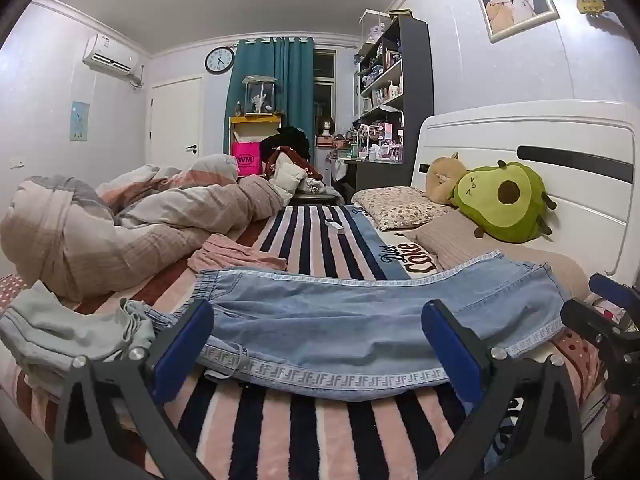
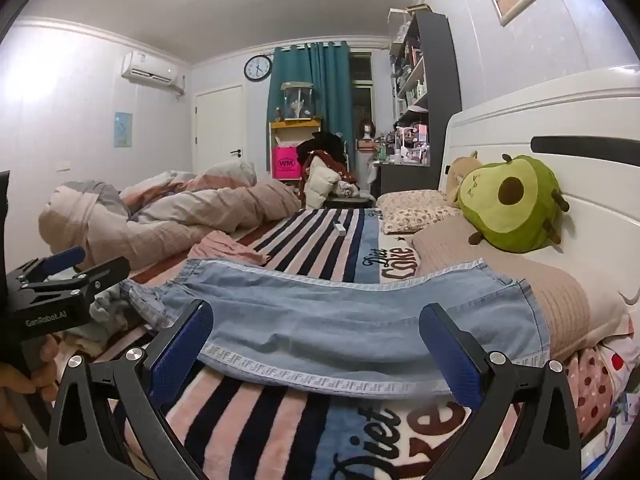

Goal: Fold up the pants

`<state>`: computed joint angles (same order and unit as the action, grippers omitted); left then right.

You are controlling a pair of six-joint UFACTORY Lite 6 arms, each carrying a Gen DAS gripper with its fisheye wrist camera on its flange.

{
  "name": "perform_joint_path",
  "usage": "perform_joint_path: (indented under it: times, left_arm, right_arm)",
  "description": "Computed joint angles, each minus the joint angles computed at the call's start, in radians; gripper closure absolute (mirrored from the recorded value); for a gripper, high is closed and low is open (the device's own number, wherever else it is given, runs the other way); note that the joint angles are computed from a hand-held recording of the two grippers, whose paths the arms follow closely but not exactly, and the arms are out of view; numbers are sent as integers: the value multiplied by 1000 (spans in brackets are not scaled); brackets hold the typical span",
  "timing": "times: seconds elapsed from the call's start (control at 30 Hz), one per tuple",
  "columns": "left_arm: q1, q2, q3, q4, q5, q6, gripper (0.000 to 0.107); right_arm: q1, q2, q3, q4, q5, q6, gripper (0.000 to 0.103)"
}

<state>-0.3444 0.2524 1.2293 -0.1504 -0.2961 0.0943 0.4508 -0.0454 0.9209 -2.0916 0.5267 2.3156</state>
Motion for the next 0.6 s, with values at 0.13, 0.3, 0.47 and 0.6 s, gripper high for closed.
perform_joint_path:
  times: [0.13,0.3,0.47,0.6]
  left_arm:
    - [5,7,8,23,1,-17,5]
    - [3,3,-7,58,-11,-53,5]
    - [29,29,15,131,-10,-118,5]
    - [2,-2,-22,52,-32,-41,5]
  right_arm:
    - [0,2,-1,2,3,-1,0]
    - [-2,-4,-2,-2,2,7,0]
    - [-5,-18,3,20,-13,-26,0]
    - [10,27,-11,-33,21,51,0]
